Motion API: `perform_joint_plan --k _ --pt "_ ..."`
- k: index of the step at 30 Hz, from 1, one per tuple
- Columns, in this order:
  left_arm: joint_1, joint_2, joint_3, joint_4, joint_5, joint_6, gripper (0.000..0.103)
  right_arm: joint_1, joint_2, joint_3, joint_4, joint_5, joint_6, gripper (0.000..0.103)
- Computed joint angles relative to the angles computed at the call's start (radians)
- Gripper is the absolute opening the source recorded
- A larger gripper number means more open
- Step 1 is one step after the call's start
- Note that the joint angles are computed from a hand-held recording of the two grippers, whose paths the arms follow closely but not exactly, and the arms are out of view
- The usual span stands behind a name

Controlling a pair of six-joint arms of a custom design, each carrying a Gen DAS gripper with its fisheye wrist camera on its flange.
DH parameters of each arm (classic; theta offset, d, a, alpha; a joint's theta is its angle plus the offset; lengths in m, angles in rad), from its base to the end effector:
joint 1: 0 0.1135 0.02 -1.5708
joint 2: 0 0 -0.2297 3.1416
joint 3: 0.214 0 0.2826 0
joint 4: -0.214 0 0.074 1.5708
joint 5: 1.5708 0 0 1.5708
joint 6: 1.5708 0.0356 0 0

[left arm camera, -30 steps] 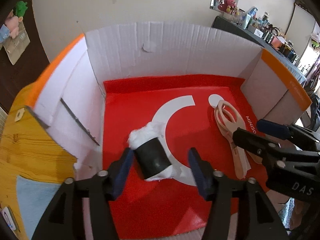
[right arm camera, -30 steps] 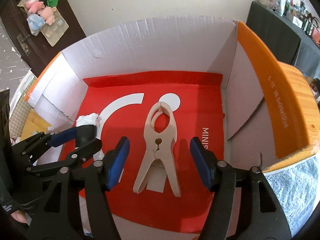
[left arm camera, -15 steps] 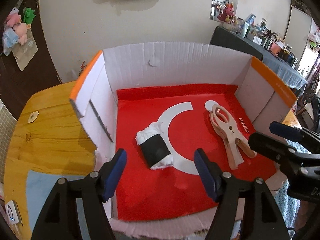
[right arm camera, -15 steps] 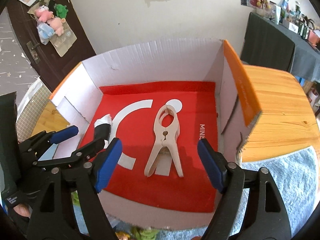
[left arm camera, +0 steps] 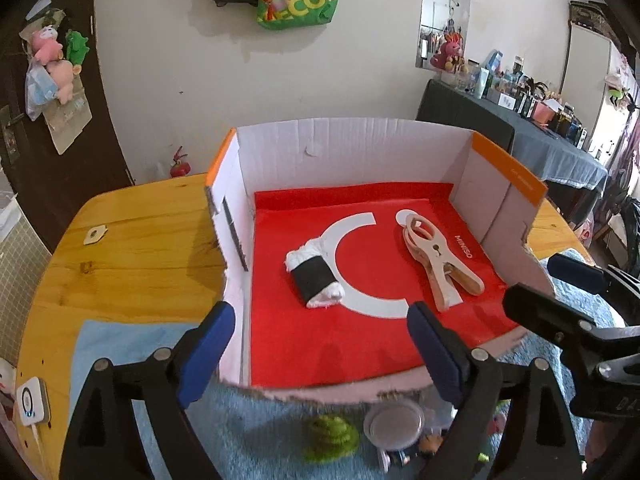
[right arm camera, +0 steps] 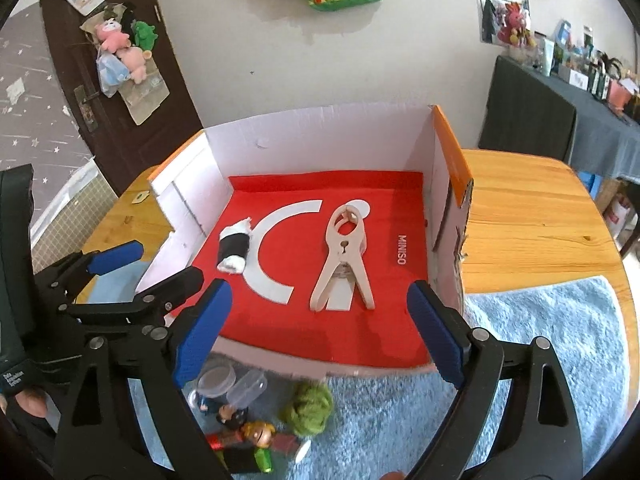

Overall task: Organize objects
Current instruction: 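Withdraw both grippers from the box back over the towel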

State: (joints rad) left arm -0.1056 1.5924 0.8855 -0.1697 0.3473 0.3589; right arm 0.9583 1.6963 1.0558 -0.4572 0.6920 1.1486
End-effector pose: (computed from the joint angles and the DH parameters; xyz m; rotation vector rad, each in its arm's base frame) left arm 0.3395 -0.0482 0.1268 0.6994 2.2965 -0.3074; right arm 0.2211 0.2752 0.1342 0.4208 2.2887 0.0724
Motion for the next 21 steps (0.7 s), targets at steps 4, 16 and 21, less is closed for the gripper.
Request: perform_joint_plan --k 4,16,21 --pt "0.018 -0.033 -0.041 0.0 0.01 0.006 0.09 0.039 -0.007 -0.009 -0.023 0.041 0.043 0.09" --pt "0.061 -0.11 -0.136 -0.003 0.042 0.006 0.09 0.121 0.016 0.028 -0.14 0.093 0.169 0.09" --pt "0.079 -0.135 -0.174 0.001 0.052 0.013 0.09 0.148 0.015 0.02 -0.14 0.094 0.205 0.09"
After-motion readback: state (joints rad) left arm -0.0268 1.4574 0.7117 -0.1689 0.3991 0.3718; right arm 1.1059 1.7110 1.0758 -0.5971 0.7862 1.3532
